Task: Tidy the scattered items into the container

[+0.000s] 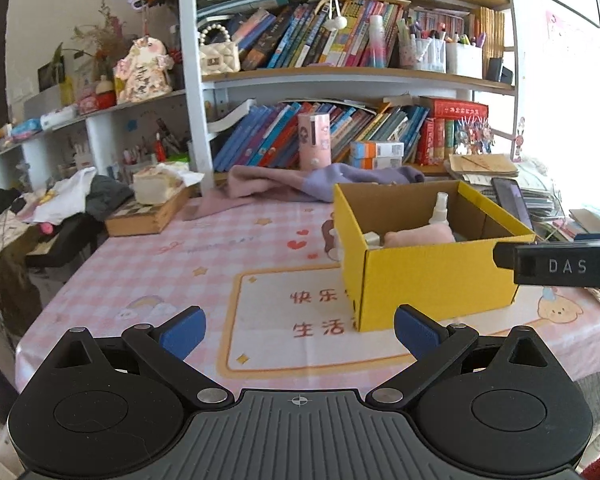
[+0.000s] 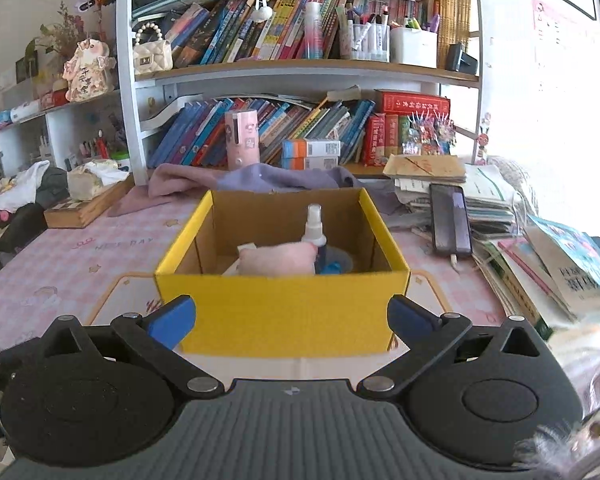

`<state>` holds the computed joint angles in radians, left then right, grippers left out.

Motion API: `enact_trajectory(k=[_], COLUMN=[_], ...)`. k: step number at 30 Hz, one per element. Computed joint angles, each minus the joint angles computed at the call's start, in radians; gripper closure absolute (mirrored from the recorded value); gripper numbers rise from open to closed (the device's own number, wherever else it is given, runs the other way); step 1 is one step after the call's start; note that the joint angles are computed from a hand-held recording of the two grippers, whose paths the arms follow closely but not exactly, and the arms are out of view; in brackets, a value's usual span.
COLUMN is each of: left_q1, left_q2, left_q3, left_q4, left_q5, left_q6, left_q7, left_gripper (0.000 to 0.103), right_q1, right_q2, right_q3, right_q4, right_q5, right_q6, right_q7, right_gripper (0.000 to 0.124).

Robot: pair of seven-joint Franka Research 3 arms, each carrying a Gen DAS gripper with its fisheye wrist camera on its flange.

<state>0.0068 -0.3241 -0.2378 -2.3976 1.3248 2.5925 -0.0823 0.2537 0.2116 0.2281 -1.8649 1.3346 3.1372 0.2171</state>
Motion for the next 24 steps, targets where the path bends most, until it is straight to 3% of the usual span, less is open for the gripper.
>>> enact_trajectory(k=[8,13,19,24], left_q1=[-0.007,-0.011,-0.007,0.002], left_q2=[-0.091,-0.118,-0.132,-0.147], left_q3=[-0.016,-0.018,-0.033,-0.041], left_q4=[-0.077,-0.105,-0.127,-0.141], left_q5=[-0.026,-0.064,-0.1,-0.086], left_q6=[-0.002,0.019,0.028,0.076], left_q7=[0.011,0.067,0.103,0.099], left_gripper=[0.0,0.0,0.0,0.0], right_q1=[0.045,0.08,0.1,0.111], right_q2=[-0.1,-0.141,-0.185,-0.209], right_q3=[-0.029,-0.067,-0.091,-0.103], right_q4=[-0.11,-0.178,-0.231,-0.274], right_q5=[0.172,0.142,0.189,0.154], right_q6=[-0.017,-0.014,0.005,0.032], right_q7=[-0.162,-0.087,-0.088,-0.034], right_gripper=[0.021,0.021,0.021,0.021])
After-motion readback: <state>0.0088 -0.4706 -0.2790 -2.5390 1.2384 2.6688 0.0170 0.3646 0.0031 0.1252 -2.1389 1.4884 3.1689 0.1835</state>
